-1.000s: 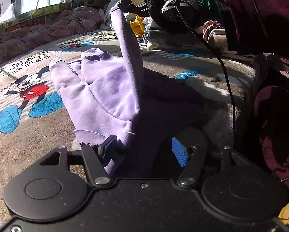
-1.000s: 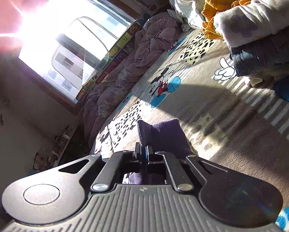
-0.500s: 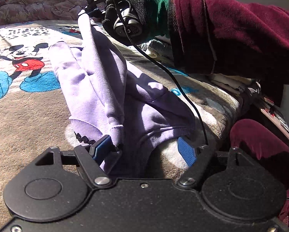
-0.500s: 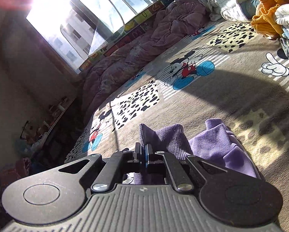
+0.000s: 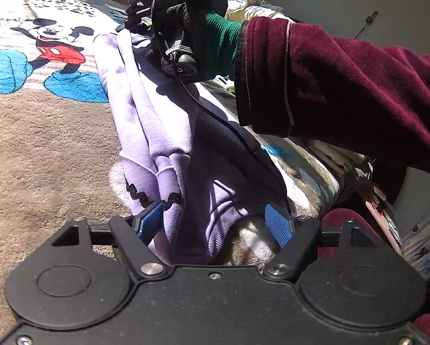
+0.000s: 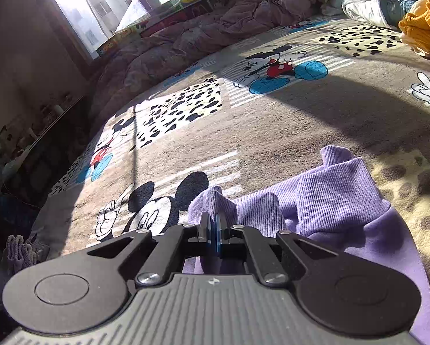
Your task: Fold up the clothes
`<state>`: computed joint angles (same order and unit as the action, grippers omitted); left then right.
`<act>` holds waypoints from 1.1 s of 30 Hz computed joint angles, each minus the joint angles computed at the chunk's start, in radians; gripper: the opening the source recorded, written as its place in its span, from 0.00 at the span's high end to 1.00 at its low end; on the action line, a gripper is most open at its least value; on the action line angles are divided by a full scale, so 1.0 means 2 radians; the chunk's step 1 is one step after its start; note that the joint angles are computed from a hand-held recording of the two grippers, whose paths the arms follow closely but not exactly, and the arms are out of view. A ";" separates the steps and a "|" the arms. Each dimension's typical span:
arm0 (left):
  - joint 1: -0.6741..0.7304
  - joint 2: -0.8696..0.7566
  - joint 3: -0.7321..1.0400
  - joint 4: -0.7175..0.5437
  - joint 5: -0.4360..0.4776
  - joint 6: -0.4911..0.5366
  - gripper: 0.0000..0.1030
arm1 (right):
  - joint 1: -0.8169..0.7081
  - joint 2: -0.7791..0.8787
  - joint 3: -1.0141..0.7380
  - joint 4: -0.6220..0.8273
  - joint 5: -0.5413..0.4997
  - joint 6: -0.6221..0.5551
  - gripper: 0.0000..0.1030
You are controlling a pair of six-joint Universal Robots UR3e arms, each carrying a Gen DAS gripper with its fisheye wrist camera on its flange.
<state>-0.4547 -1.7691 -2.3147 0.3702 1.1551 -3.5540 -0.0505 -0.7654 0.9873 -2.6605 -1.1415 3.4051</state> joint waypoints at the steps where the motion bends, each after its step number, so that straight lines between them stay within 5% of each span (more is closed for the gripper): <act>1: 0.000 -0.001 0.000 0.000 -0.001 0.001 0.26 | 0.003 0.006 -0.009 0.006 -0.001 -0.007 0.94; 7: -0.012 -0.007 0.014 -0.019 0.013 0.020 0.22 | 0.007 0.035 -0.051 0.030 0.036 -0.033 0.83; 10: -0.009 -0.009 0.012 -0.015 0.009 0.019 0.21 | -0.012 0.011 -0.019 -0.001 0.073 -0.011 0.49; 15: -0.001 -0.011 0.006 -0.003 0.000 0.012 0.21 | -0.053 -0.073 0.088 -0.065 0.097 -0.026 0.47; 23: -0.020 0.001 0.008 -0.010 0.034 0.008 0.21 | -0.161 -0.333 0.433 -0.075 0.186 -0.287 0.48; 28: -0.072 0.054 0.020 -0.056 0.124 -0.027 0.22 | -0.317 -0.552 0.629 0.095 0.256 -0.463 0.49; 30: -0.103 0.059 0.033 -0.051 0.179 -0.030 0.23 | -0.408 -0.649 0.664 0.270 0.280 -0.567 0.49; 33: -0.122 0.036 0.078 -0.073 0.240 -0.055 0.48 | -0.538 -0.749 0.663 0.560 0.293 -0.753 0.48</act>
<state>-0.6989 -1.6977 -2.1585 0.2248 1.6348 -3.6643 -1.1270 -2.2636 2.3128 -1.5397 -0.5552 1.8994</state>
